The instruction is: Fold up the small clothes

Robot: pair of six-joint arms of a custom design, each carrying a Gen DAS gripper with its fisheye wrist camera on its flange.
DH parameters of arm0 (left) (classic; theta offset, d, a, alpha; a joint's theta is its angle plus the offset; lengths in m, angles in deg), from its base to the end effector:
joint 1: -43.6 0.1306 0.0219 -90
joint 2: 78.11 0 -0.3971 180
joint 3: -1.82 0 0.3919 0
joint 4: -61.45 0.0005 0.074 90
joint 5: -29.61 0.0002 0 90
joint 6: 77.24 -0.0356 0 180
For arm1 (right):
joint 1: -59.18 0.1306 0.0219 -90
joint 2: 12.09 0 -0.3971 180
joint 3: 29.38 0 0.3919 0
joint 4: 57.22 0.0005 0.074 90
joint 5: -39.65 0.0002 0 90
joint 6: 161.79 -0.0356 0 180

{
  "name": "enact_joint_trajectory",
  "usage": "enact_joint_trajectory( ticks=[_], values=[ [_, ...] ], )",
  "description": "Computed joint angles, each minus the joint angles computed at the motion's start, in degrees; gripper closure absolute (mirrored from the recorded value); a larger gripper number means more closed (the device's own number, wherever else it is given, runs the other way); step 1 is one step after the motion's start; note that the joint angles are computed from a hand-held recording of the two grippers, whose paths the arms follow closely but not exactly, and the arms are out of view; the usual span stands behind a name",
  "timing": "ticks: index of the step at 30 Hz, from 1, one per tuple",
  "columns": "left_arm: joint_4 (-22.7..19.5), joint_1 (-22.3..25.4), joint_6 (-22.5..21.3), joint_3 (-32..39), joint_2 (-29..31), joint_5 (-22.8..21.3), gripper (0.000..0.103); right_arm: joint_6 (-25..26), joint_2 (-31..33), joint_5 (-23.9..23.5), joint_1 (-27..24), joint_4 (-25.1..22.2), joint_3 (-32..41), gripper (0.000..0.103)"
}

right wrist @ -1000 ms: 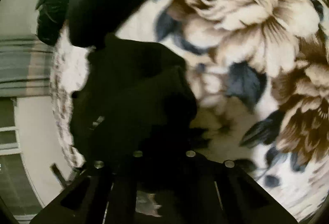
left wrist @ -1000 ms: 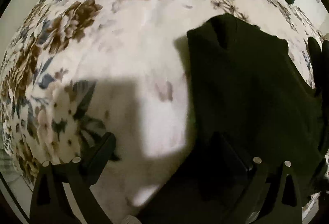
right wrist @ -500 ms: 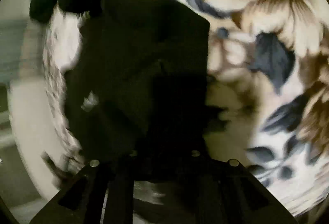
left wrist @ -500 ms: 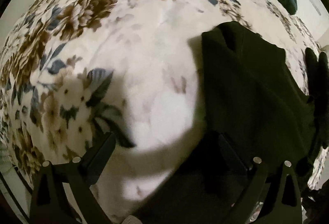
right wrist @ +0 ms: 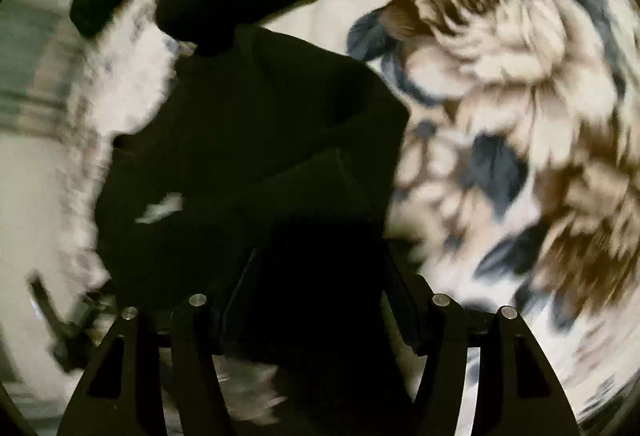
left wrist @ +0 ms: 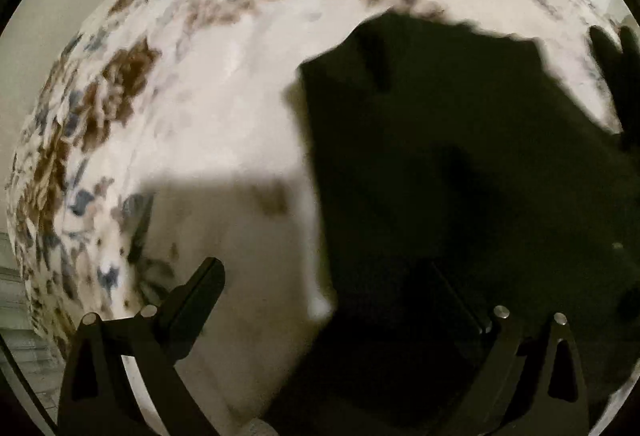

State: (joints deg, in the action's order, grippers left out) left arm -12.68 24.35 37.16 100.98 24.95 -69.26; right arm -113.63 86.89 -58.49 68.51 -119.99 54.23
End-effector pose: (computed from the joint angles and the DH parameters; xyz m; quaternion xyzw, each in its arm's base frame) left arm 0.4974 -0.1684 0.3839 -0.0526 0.9902 0.0327 0.1251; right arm 0.4769 0.0830 0.3120 0.2707 0.9545 0.1082 0.0625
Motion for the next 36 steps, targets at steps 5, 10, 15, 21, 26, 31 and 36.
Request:
enact_joint_trajectory(
  ticks=[5,10,15,21,26,31,36],
  values=[
    [1.52,4.05,0.09,-1.36,-1.78,3.55,0.0,1.47,1.4,-0.29,-2.58,-0.43,-0.23,0.039],
    [0.23,5.1,-0.45,-3.1,-5.94,7.1,0.0,-0.33,-1.69,-5.4,-3.91,-0.52,-1.43,0.038],
    [-2.39,4.91,-2.34,-9.67,-16.24,10.92,0.0,-3.85,-12.36,-11.39,-3.25,0.99,-9.09,0.03],
    [-11.8,1.82,-3.51,-21.75,-28.09,11.6,0.0,-9.09,-25.67,-16.25,3.27,-3.44,-22.79,0.03],
    [-14.05,-2.7,0.42,-32.88,-36.04,10.99,0.001,-15.29,-35.89,-18.52,9.42,-4.56,-34.6,0.03],
    [-10.11,-8.26,5.44,-38.03,-39.37,9.05,0.003,-18.99,-42.93,-18.81,13.99,-1.93,-42.08,0.03],
    [-10.98,-14.1,7.37,-36.8,-43.5,6.82,0.085,-19.52,-43.98,-18.47,16.7,0.8,-42.98,0.074]
  ],
)
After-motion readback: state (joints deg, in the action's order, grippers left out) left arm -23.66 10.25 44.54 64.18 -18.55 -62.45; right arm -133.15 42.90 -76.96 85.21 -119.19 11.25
